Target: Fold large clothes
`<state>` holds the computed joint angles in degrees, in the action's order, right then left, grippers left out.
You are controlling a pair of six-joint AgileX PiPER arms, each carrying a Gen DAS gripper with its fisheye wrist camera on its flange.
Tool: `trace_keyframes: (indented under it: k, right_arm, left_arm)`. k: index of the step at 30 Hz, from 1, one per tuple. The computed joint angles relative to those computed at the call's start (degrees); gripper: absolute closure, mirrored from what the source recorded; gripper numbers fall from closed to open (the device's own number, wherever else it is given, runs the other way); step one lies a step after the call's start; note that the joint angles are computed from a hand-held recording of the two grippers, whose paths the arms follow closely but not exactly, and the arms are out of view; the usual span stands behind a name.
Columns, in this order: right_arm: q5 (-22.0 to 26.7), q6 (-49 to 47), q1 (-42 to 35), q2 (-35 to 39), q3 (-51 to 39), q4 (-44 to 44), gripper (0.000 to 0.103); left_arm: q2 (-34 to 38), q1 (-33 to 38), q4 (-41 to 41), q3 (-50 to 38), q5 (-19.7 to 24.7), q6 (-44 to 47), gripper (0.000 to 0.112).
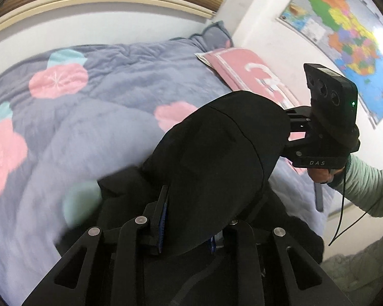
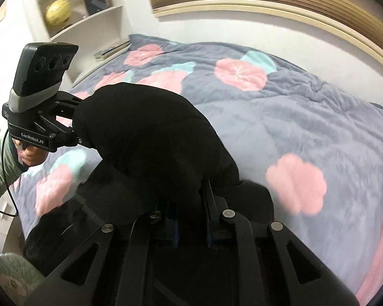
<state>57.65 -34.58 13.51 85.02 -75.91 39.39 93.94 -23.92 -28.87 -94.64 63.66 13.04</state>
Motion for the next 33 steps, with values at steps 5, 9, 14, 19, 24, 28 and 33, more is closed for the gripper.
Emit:
trace_keyframes:
  k: [5, 9, 14, 19, 24, 28, 33]
  right_arm:
    - [-4.89, 7.37, 8.53, -12.08, 15.98, -4.31, 0.085]
    - [-12.79, 16.87, 17.83, -14.07, 25.53, -9.20, 0.083]
    - [-21.42, 23.48, 23.51, -10.66, 31.35, -11.41, 0.080]
    - [-17.60, 28.66, 22.63, -15.97, 31.85, -14.35, 0.071]
    - [-8.27, 36.65, 21.99, -25.31, 30.69, -21.25, 0.044]
    - [-3.56, 35.02, 16.29, -28.04, 26.49, -18.50, 0.044]
    - [-8.11, 38.01, 15.33, -17.41, 17.92, -11.92, 0.043]
  left_arm:
    - [-12.99, -6.01, 2.13, 21.16, -7.07, -7.51, 0.088]
    - [-17.90, -10.16, 2.41, 35.92, -15.65, -14.45, 0.088]
    - [-18.97, -9.36, -8.28, 49.08, -27.43, -12.19, 0.088]
    - [-26.08, -12.29, -1.41, 50.01, -25.02, -20.21, 0.086]
    - [-36.81, -14.13, 8.37, 46.72, -12.35, -28.96, 0.057]
    - [-40.48, -12.65, 10.81, 41.00, -8.16, -31.81, 0.055]
    - [-32.30, -6.59, 0.19, 39.07, -16.83, -25.04, 0.054]
